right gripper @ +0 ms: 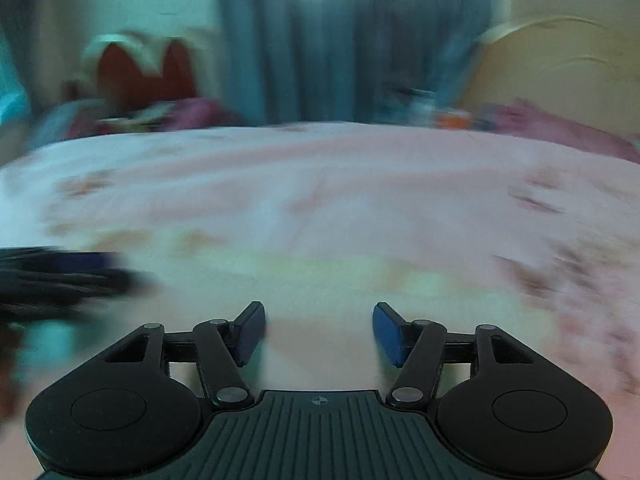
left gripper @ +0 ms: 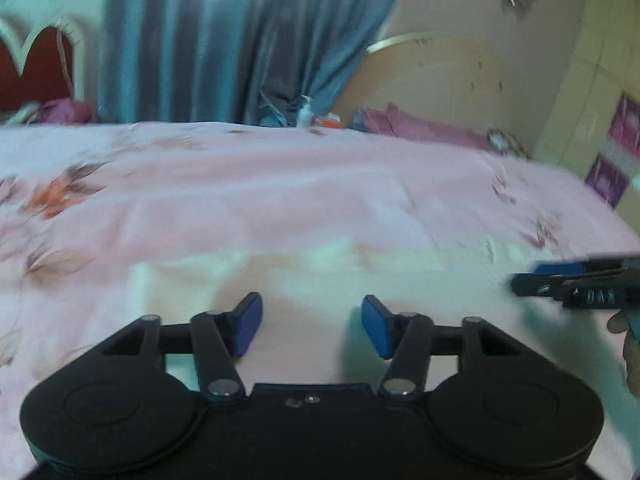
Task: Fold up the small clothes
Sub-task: 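Open both grippers and release the folded hem onto the sweater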
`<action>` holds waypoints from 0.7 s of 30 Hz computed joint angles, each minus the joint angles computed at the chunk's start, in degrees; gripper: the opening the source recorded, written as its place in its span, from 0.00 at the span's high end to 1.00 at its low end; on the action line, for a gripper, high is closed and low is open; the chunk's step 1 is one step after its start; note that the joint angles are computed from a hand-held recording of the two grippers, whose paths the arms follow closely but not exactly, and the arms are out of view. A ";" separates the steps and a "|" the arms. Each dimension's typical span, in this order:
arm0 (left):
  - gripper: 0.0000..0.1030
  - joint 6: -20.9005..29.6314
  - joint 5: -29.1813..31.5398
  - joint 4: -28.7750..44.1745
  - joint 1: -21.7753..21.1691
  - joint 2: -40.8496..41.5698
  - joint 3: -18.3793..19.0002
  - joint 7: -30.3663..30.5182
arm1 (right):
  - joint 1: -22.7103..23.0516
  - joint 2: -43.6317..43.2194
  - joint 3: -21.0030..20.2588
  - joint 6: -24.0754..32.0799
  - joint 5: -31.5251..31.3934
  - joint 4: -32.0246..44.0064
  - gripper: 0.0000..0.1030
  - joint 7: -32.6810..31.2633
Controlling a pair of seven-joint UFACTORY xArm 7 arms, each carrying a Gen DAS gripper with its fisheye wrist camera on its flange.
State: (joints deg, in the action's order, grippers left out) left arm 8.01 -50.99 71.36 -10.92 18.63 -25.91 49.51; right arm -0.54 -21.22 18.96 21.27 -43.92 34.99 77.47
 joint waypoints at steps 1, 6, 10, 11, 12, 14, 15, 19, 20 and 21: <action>0.53 1.39 -3.51 0.28 1.82 -0.09 -1.08 2.73 | -0.99 -1.94 -0.75 0.20 -0.04 -2.17 0.48 1.46; 0.48 -1.50 -3.74 -1.40 -2.32 -2.36 2.03 0.29 | -1.38 -6.49 0.39 2.61 1.88 -3.39 0.48 -0.47; 0.37 -2.60 -15.00 -4.55 0.67 -6.96 -5.42 11.22 | 1.69 -7.01 1.72 -4.77 3.22 -3.80 0.48 -3.96; 0.36 -3.13 -15.03 -5.44 -0.67 -7.62 -5.36 11.97 | 2.23 -6.46 2.46 -6.00 3.86 -3.85 0.48 -5.36; 0.36 -2.49 -13.99 -6.19 -2.04 -8.04 -4.77 11.56 | 2.90 -5.14 2.98 -7.19 4.62 -3.57 0.48 -7.18; 0.36 -1.58 -9.51 -7.46 -5.26 -8.33 -2.25 7.56 | 3.57 -3.15 3.48 -8.58 6.44 -3.45 0.48 -9.98; 0.36 -1.90 -6.67 -8.22 -7.02 -8.44 -0.56 5.16 | 2.26 -3.67 5.13 -8.32 5.82 -3.85 0.48 -9.51; 0.36 -5.57 -0.60 -11.87 -9.99 -10.10 4.50 -2.46 | 0.80 -11.37 7.02 3.10 9.57 -7.51 0.48 -6.28; 0.36 -6.33 -0.73 -12.73 -9.23 -10.70 4.59 -2.54 | 1.01 -12.48 6.50 5.62 10.77 -8.14 0.48 -5.49; 0.37 -6.60 -0.90 -13.34 -8.51 -11.24 4.67 -2.53 | 2.32 -14.17 4.62 5.91 12.33 -9.61 0.48 -5.79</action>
State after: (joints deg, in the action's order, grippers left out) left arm 1.41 -51.89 58.01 -19.44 7.38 -21.24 46.98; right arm 1.79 -35.39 23.58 27.18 -31.59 25.38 71.68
